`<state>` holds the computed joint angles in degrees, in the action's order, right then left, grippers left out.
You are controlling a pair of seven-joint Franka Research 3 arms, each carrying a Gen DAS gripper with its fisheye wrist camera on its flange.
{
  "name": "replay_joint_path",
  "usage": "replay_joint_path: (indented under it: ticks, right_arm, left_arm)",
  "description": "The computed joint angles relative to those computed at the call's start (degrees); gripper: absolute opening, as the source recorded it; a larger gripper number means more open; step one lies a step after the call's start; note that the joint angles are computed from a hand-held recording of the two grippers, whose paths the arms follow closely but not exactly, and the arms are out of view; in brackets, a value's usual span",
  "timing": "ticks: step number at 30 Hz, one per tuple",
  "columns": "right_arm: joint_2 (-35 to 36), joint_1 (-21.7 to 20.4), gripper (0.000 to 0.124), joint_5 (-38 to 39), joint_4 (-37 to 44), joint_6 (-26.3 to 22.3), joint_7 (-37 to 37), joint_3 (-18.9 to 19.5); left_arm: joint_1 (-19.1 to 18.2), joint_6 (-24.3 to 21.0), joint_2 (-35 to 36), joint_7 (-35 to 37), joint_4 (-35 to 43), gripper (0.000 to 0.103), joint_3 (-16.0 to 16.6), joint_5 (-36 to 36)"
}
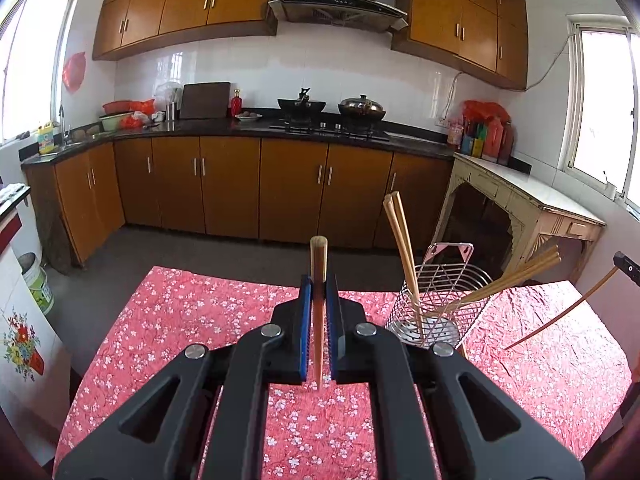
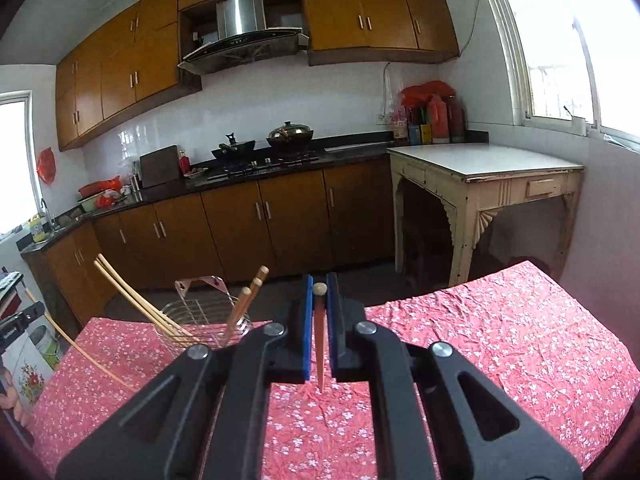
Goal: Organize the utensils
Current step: 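Lift both held chopsticks and carry them above the wire holder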
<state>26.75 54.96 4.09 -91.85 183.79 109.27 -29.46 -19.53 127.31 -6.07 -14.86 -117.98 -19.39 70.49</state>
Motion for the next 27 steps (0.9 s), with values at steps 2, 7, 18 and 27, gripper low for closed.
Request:
replay_joint_path:
  ticks: [2,7,18,27]
  right_arm:
    - [-1.04,-2.21,0.007,-0.13,0.21,-0.18,-1.38,3.11]
    - [-4.34,-9.21,0.007,-0.18,0.09,0.00,-5.95,13.33]
    - [-4.43,-22.71,0.007,5.00,9.00,-4.31,-17.76,33.23]
    - [9.41,-18.26,0.007,-0.05,33.07,-15.68,-11.09,27.02]
  left_arm:
    - [-0.04,-0.16,-0.12,0.26,0.26,0.007,-0.06,0.21]
    - [-0.17,-0.80,-0.24,1.48,1.72,0.007,-0.34,0.90]
    - [-1.69,0.05,4.14,3.70,11.69,0.007,-0.27,5.00]
    - [-6.51,-1.83,16.33,5.78,28.98,0.007,4.06,9.82]
